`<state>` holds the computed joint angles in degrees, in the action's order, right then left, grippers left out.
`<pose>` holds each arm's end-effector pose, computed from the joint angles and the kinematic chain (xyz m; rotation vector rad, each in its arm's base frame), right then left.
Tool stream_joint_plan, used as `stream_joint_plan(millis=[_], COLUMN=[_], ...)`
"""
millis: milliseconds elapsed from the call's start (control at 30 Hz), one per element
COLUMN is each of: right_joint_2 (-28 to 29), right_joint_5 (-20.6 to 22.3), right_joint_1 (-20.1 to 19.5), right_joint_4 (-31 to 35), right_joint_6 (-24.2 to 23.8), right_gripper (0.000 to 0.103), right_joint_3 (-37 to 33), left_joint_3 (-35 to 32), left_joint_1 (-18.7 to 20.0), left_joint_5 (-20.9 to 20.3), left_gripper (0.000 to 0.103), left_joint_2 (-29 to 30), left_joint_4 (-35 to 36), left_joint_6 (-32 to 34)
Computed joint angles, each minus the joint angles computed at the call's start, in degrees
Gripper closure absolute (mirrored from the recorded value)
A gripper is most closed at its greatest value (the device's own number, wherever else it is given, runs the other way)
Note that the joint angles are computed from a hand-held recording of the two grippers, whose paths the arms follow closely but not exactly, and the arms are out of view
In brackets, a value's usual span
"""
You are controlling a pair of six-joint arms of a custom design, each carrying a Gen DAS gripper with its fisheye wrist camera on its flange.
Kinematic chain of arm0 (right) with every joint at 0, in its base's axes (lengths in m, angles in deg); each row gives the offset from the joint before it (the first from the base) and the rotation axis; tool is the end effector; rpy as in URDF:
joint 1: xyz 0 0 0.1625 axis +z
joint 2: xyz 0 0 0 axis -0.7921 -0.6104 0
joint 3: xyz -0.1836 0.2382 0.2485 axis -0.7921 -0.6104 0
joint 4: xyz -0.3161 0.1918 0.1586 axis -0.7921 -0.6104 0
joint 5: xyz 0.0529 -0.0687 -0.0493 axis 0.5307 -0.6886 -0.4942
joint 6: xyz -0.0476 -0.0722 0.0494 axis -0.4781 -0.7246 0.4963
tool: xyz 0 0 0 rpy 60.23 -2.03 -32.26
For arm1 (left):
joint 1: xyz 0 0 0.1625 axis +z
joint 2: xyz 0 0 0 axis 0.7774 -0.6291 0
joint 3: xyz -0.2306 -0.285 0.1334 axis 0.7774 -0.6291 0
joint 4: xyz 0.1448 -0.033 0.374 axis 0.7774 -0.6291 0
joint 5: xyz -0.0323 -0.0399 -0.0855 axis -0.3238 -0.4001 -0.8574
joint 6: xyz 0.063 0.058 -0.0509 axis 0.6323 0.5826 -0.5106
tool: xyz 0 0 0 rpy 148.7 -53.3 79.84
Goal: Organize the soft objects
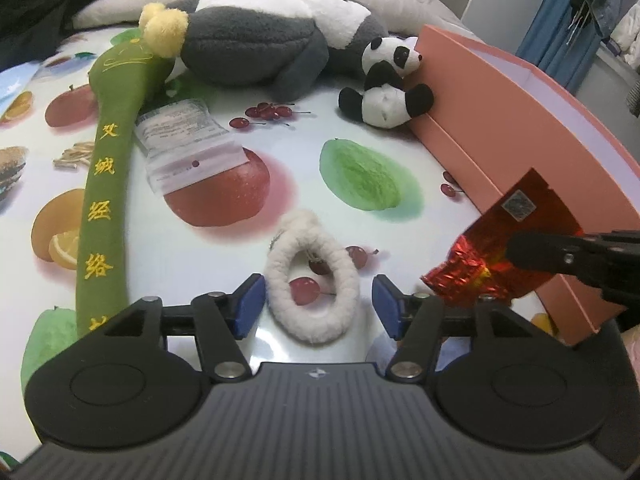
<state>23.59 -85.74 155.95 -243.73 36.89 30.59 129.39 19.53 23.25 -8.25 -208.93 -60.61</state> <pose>0.2768 -0.7942 0.0796 0.3995 -2.4471 0.8631 -0.1019 -0.8404 0.1825 0.5330 2.5094 -0.6973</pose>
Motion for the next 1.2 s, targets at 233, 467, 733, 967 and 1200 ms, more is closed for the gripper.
stream_joint_plan(millis=[233,467,733,967,1200], right_joint_2=[-0.6,-0.3,-0.8,-0.5,-0.3], right_joint_5=[-0.7,-1.0,-1.0,-0.4,0.5], right_joint_1=[0.0,0.1,0.5,1.0,1.7], right_joint_4=[0.1,1.9,4.7,7.6,9.2], right_joint_6=[0.4,0.3,0.6,0.2,-1.4], right_gripper=[0.096,0.096,0.096,0.096,0.096], right_joint_3=[1.2,-0.1,-2.2,-6.9,-11.9], left_joint_3=[-0.2,-3.1,-6.1,-10.6,-17.2], left_joint_1=[-0.7,-1.1,-1.4,-3.2,-5.7], left_joint_5=[3.7,5.7,3.4,2.3,1.4], left_gripper=[0.05,0.085,0.087,0.087,0.087], left_joint_2=[1.2,2.3,1.8,2.1,3.9], left_joint_4=[-2.2,1.6,5.7,8.6,11.0], left_joint_6=[-1.5,-5.2,-12.3,-15.5,-15.6])
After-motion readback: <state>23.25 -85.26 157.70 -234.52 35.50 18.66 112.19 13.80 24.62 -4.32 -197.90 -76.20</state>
